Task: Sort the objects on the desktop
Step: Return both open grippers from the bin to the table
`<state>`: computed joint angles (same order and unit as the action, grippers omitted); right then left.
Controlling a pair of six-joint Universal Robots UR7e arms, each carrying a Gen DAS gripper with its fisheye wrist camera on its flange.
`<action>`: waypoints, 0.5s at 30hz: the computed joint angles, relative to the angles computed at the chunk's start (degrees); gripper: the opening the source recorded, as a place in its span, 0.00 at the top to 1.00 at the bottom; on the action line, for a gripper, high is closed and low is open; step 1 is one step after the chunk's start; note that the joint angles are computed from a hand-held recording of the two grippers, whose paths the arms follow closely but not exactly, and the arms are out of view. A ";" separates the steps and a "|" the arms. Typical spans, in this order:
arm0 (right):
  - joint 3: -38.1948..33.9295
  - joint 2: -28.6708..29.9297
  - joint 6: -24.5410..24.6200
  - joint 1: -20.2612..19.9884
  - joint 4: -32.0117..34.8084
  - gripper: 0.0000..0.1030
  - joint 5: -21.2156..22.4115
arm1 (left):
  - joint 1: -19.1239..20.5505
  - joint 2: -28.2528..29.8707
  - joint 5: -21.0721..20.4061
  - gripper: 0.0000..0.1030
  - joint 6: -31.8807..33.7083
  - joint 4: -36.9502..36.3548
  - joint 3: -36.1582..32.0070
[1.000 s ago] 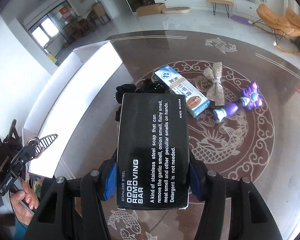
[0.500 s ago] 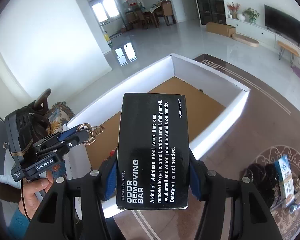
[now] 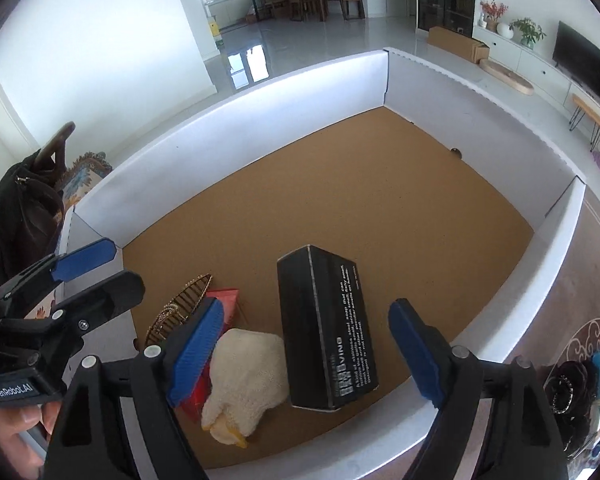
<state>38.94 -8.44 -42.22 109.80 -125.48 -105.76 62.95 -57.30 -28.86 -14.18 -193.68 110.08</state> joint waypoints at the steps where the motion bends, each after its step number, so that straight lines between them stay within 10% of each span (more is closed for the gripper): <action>1: 1.94 -1.22 -0.33 -0.32 -2.71 0.12 0.82 | -1.13 1.42 0.31 0.24 2.47 -3.85 0.01; 8: 22.95 -15.44 -5.15 -5.68 -28.00 0.00 4.77 | -9.22 10.71 -4.78 0.10 16.29 -14.80 -2.93; 15: 34.58 -23.82 -8.53 -14.83 -40.84 0.00 -5.25 | -11.15 19.47 -14.19 0.01 16.08 -6.20 -7.94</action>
<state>73.52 -32.26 -50.75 94.97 -166.32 -111.01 51.80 -37.83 -43.06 1.90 -199.88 102.14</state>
